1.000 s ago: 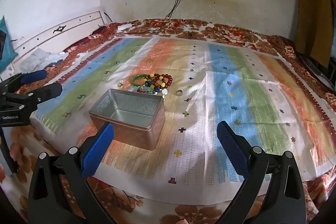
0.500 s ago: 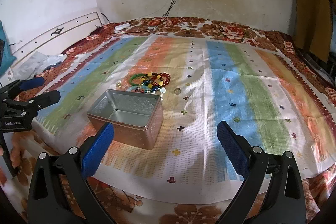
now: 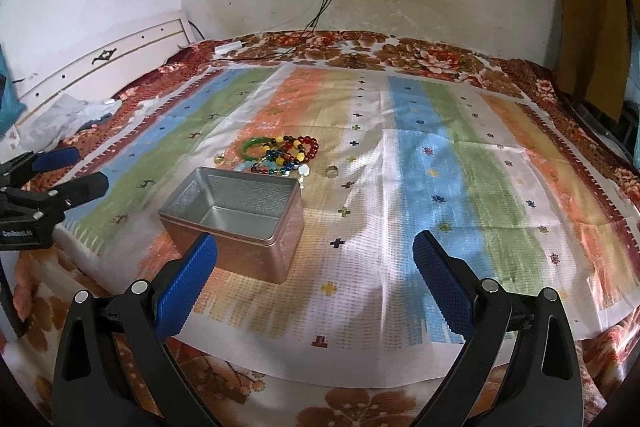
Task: Organize jewelry
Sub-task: 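Move both tools forward toward the jewelry pile beside the silver tin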
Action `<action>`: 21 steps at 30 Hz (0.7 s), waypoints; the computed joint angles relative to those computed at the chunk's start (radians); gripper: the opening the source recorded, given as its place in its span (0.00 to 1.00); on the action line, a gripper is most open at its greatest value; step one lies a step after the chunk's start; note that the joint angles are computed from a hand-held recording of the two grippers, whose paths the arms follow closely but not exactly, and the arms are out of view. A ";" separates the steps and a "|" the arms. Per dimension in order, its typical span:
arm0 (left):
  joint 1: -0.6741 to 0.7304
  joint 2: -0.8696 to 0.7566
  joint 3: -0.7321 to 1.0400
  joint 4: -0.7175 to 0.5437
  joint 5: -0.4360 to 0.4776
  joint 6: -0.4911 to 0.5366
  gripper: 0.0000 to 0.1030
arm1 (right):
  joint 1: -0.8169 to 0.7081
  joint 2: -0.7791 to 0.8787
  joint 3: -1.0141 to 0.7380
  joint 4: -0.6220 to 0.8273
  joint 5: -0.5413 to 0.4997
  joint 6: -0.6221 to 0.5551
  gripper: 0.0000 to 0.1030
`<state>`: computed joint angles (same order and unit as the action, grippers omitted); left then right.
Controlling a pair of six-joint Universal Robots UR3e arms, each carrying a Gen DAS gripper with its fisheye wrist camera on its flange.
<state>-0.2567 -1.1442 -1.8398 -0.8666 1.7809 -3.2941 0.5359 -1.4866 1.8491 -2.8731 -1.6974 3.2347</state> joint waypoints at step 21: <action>0.001 -0.003 0.002 -0.017 0.034 -0.002 0.95 | -0.011 -0.004 -0.010 0.020 0.089 -0.022 0.96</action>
